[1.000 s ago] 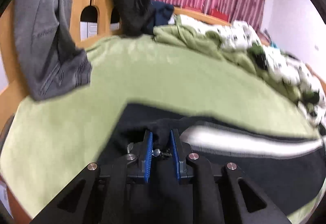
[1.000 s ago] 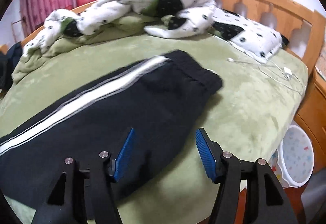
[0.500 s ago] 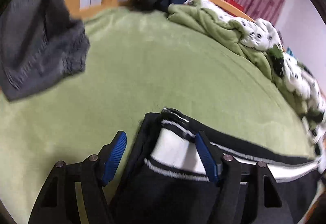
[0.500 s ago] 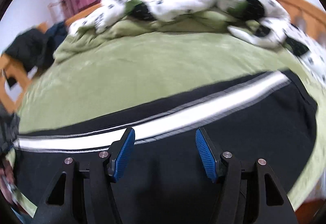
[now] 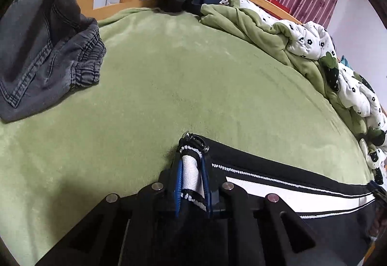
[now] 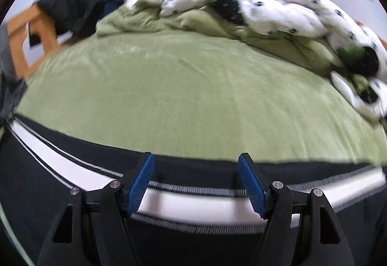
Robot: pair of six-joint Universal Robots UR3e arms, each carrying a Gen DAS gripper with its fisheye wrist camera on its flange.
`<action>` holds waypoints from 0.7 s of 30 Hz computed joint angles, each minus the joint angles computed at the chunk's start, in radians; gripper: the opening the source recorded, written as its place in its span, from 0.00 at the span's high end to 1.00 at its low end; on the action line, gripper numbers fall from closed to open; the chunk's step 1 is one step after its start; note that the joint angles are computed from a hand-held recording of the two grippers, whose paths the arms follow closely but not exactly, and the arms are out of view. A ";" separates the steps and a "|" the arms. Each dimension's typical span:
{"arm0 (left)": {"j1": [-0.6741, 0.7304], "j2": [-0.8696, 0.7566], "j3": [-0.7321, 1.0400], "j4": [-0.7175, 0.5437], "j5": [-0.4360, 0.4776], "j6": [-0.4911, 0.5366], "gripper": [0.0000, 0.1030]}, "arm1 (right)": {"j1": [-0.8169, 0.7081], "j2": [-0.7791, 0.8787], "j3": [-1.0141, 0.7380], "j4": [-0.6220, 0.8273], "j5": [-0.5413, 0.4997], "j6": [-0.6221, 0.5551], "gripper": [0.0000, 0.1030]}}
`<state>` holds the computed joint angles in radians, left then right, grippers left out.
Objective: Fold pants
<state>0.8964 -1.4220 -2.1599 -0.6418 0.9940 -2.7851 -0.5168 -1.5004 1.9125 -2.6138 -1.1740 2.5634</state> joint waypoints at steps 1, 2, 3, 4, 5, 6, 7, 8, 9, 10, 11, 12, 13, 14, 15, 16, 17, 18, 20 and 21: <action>0.015 0.006 0.010 -0.032 -0.014 0.011 0.86 | 0.013 0.035 -0.035 0.017 -0.002 -0.029 0.32; 0.024 0.008 0.012 -0.048 -0.024 0.017 0.86 | 0.023 0.074 -0.081 0.055 0.007 -0.066 0.32; 0.029 0.015 0.009 -0.057 -0.032 0.019 0.86 | 0.027 0.090 -0.100 0.082 0.014 -0.086 0.32; 0.030 -0.005 0.018 -0.048 -0.033 0.019 0.86 | 0.032 0.114 -0.134 0.132 0.022 -0.123 0.32; 0.028 -0.008 0.017 -0.041 -0.030 0.020 0.86 | 0.036 0.124 -0.144 0.154 0.019 -0.144 0.34; 0.022 -0.010 0.014 -0.028 -0.022 0.019 0.86 | 0.043 0.131 -0.147 0.169 0.012 -0.167 0.39; 0.017 -0.016 0.012 -0.009 -0.015 0.018 0.85 | 0.047 0.134 -0.142 0.181 0.010 -0.200 0.61; 0.011 -0.016 0.007 0.006 -0.007 0.017 0.85 | 0.059 0.139 -0.138 0.189 -0.013 -0.238 0.88; 0.002 -0.012 -0.002 0.026 0.006 0.014 0.85 | 0.070 0.137 -0.119 0.170 -0.030 -0.263 0.90; 0.001 -0.009 -0.006 0.036 0.009 0.016 0.85 | 0.072 0.129 -0.087 0.120 -0.031 -0.272 0.94; 0.004 -0.005 -0.009 0.039 0.005 0.018 0.85 | 0.068 0.114 -0.057 0.078 -0.019 -0.281 0.96; 0.016 0.011 -0.021 0.040 -0.013 0.023 0.85 | 0.054 0.097 -0.044 0.062 0.010 -0.275 0.97; 0.029 0.029 -0.032 0.037 -0.032 0.028 0.85 | 0.029 0.073 -0.030 0.046 0.061 -0.263 0.97; 0.037 0.040 -0.039 0.038 -0.042 0.031 0.85 | 0.006 0.056 -0.019 0.030 0.107 -0.248 0.97; 0.028 0.034 -0.036 0.045 -0.026 0.026 0.85 | -0.011 0.048 -0.013 0.008 0.139 -0.222 1.00; 0.009 0.016 -0.026 0.056 0.003 0.015 0.85 | -0.002 0.062 -0.005 -0.062 0.121 -0.177 1.00; -0.010 -0.001 -0.020 0.069 0.031 0.003 0.85 | 0.023 0.090 0.002 -0.141 0.070 -0.136 1.00; -0.020 -0.009 -0.019 0.082 0.045 -0.006 0.85 | 0.044 0.136 -0.021 -0.153 0.030 -0.105 1.00; -0.018 0.003 -0.017 0.069 0.043 0.003 0.85 | 0.065 0.197 -0.061 -0.099 -0.014 -0.095 1.00; -0.005 0.011 -0.017 0.054 0.028 0.015 0.85 | 0.068 0.203 -0.055 -0.109 -0.029 -0.101 1.00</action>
<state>0.8909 -1.4105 -2.1771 -0.5880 1.0219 -2.7698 -0.4488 -1.2976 1.8578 -2.7225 -1.2027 2.4619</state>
